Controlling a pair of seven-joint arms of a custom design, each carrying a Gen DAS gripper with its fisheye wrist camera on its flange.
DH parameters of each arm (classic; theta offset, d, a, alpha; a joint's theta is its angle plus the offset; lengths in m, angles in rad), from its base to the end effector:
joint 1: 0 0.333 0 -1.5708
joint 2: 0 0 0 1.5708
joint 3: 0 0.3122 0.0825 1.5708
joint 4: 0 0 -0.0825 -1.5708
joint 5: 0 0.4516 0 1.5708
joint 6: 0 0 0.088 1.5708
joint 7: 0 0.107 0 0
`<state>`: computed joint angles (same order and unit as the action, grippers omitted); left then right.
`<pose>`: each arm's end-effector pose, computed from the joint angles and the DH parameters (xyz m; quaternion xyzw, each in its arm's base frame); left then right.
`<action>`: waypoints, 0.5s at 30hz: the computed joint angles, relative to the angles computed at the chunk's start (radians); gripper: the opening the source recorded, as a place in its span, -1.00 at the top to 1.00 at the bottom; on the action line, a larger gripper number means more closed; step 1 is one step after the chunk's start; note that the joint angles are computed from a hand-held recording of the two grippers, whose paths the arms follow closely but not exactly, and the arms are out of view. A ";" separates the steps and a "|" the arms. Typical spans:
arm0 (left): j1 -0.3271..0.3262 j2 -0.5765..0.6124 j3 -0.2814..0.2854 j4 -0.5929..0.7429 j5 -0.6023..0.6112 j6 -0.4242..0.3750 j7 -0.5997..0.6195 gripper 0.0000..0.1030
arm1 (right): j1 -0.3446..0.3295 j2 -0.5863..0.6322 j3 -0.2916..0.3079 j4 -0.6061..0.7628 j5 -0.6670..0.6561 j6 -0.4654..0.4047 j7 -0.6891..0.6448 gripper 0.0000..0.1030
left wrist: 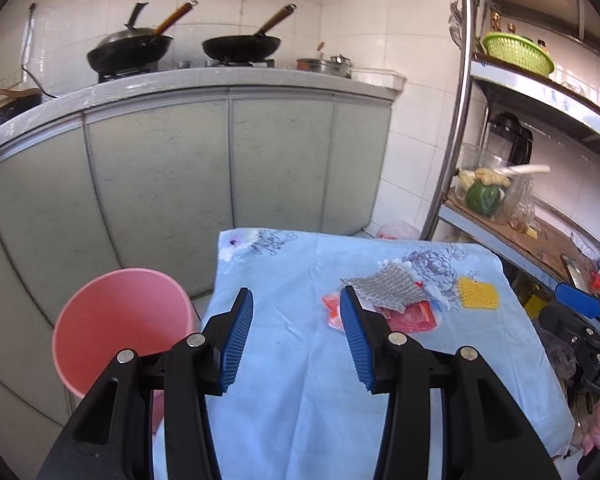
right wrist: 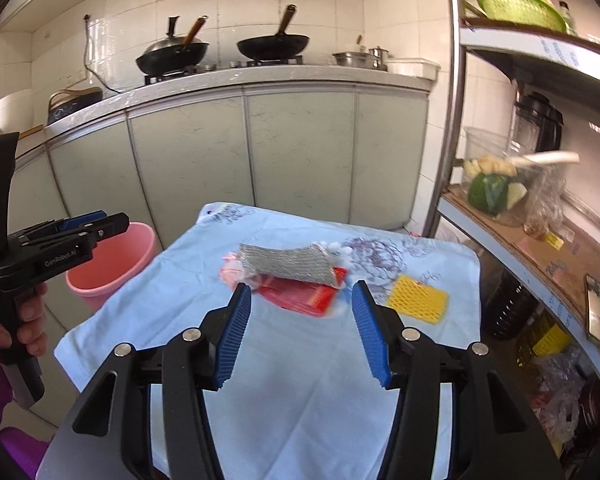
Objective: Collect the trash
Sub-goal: 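Grasp the steel wool scrubber with left tool while right tool grasps the yellow foam net pad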
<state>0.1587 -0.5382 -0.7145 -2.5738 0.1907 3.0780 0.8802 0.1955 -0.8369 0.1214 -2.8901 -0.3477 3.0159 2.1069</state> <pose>0.4205 -0.2911 0.4648 -0.5765 0.6690 -0.3771 0.2792 0.3728 0.1451 0.4698 -0.6585 0.5892 -0.2934 0.3649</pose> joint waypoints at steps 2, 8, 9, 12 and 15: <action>-0.017 0.060 0.015 0.027 0.004 0.001 0.026 0.13 | -0.016 0.002 -0.008 -0.013 0.000 0.006 -0.001 -0.03; -0.008 0.215 0.013 0.124 0.078 -0.008 0.053 0.13 | -0.062 0.047 -0.030 -0.021 0.002 0.018 -0.013 -0.03; -0.008 0.239 0.016 0.140 0.098 -0.012 0.052 0.13 | -0.069 0.058 -0.032 -0.018 0.002 0.019 -0.016 -0.03; -0.055 0.333 0.067 0.200 0.126 -0.017 0.087 0.13 | -0.087 0.092 -0.042 -0.011 0.003 0.027 -0.024 -0.03; -0.154 0.423 0.157 0.267 0.087 -0.047 0.188 0.13 | -0.094 0.130 -0.052 0.004 0.010 0.023 -0.032 -0.03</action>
